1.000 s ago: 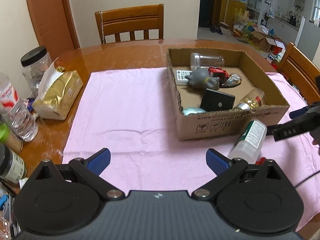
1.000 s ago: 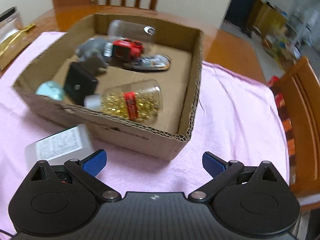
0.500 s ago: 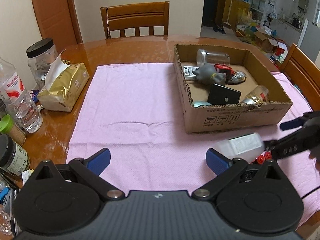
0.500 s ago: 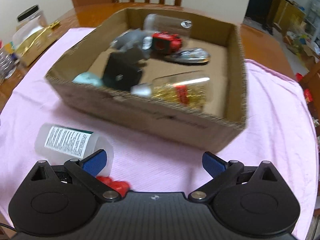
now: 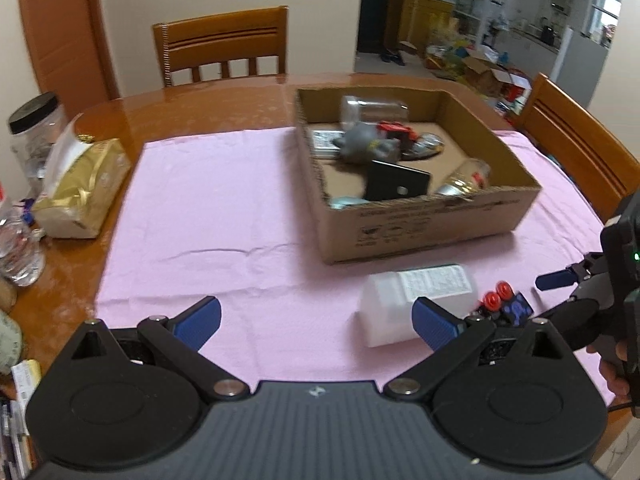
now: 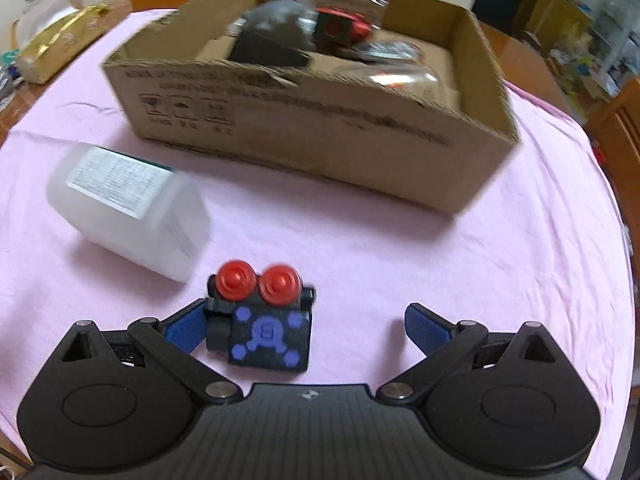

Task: Organize rigid objects
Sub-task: 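Grasp the white plastic jug with the left tool while the right tool grasps the toy block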

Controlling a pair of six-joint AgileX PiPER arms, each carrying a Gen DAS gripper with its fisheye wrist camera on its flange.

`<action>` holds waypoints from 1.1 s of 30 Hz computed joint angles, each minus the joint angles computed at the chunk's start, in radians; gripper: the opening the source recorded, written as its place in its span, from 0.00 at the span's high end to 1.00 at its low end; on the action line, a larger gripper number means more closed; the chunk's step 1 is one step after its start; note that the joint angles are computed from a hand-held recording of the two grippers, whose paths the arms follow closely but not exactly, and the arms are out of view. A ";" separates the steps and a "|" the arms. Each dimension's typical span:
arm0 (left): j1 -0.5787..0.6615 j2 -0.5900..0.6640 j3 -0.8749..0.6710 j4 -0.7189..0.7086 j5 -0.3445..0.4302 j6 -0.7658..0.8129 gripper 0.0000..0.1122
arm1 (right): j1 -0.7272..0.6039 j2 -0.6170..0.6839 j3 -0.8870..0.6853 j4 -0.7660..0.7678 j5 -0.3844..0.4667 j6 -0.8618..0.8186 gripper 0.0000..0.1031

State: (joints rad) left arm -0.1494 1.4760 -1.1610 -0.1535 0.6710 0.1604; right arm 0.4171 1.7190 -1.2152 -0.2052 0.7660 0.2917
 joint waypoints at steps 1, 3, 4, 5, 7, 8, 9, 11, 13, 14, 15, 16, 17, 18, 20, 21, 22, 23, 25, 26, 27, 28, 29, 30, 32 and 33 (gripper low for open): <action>-0.013 0.001 0.001 0.005 0.001 -0.013 0.10 | -0.014 -0.010 0.018 0.002 -0.015 -0.004 0.00; -0.042 0.003 0.006 0.007 -0.005 -0.033 0.10 | -0.053 -0.028 0.050 0.043 -0.043 -0.039 0.00; -0.059 0.007 0.007 0.014 -0.010 -0.051 0.10 | -0.080 -0.034 0.062 0.089 -0.057 -0.082 0.00; -0.074 0.014 0.004 0.029 -0.013 -0.077 0.10 | -0.094 -0.040 0.074 0.103 -0.072 -0.107 0.00; -0.111 0.031 -0.004 0.062 -0.023 -0.137 0.10 | -0.113 -0.049 0.084 0.134 -0.077 -0.176 0.00; -0.128 0.041 -0.010 0.080 -0.028 -0.169 0.10 | -0.120 -0.052 0.088 0.147 -0.079 -0.205 0.00; -0.146 0.052 -0.015 0.098 -0.037 -0.203 0.10 | -0.126 -0.056 0.092 0.161 -0.082 -0.233 0.00; -0.180 0.071 -0.017 0.156 -0.063 -0.285 0.10 | -0.137 -0.065 0.105 0.184 -0.093 -0.280 0.00; -0.207 0.096 -0.026 0.197 -0.076 -0.336 0.10 | -0.145 -0.075 0.120 0.201 -0.107 -0.314 0.00; -0.220 0.104 -0.021 0.226 -0.093 -0.372 0.10 | -0.148 -0.082 0.129 0.208 -0.112 -0.328 0.00; -0.234 0.114 -0.019 0.260 -0.104 -0.415 0.10 | -0.159 -0.083 0.136 0.223 -0.122 -0.356 0.00; -0.242 0.125 -0.022 0.269 -0.106 -0.431 0.10 | -0.163 -0.086 0.141 0.229 -0.126 -0.369 0.00; -0.247 0.132 -0.020 0.264 -0.114 -0.433 0.10 | -0.166 -0.087 0.141 0.235 -0.127 -0.380 0.00; -0.252 0.137 -0.017 0.264 -0.123 -0.439 0.10 | -0.171 -0.086 0.139 0.243 -0.125 -0.395 0.00; -0.268 0.155 -0.021 0.295 -0.128 -0.480 0.10 | -0.172 -0.080 0.138 0.249 -0.133 -0.407 0.00; -0.275 0.162 -0.023 0.306 -0.130 -0.492 0.10 | -0.171 -0.079 0.138 0.251 -0.135 -0.411 0.00; -0.282 0.170 -0.021 0.325 -0.139 -0.509 0.10 | -0.172 -0.082 0.142 0.254 -0.138 -0.416 0.00; -0.291 0.179 -0.020 0.352 -0.146 -0.539 0.10 | -0.171 -0.083 0.144 0.252 -0.139 -0.415 0.00; -0.304 0.196 -0.018 0.404 -0.151 -0.593 0.10 | -0.171 -0.086 0.148 0.254 -0.143 -0.417 0.00; -0.307 0.204 -0.021 0.423 -0.148 -0.613 0.10 | -0.172 -0.088 0.151 0.255 -0.147 -0.420 0.00; -0.310 0.208 -0.018 0.447 -0.150 -0.638 0.10 | -0.172 -0.089 0.155 0.256 -0.151 -0.421 0.00; -0.312 0.207 -0.011 0.471 -0.153 -0.663 0.10 | -0.173 -0.092 0.162 0.257 -0.158 -0.422 0.00; -0.310 0.205 -0.005 0.483 -0.152 -0.675 0.10 | -0.172 -0.096 0.168 0.257 -0.164 -0.421 0.00; -0.304 0.200 0.002 0.477 -0.151 -0.667 0.10 | -0.172 -0.101 0.176 0.258 -0.171 -0.421 0.00; -0.290 0.183 0.024 0.467 -0.155 -0.653 0.10 | -0.172 -0.104 0.181 0.259 -0.177 -0.422 0.00; -0.286 0.174 0.034 0.478 -0.153 -0.656 0.10 | -0.171 -0.106 0.182 0.258 -0.177 -0.422 0.00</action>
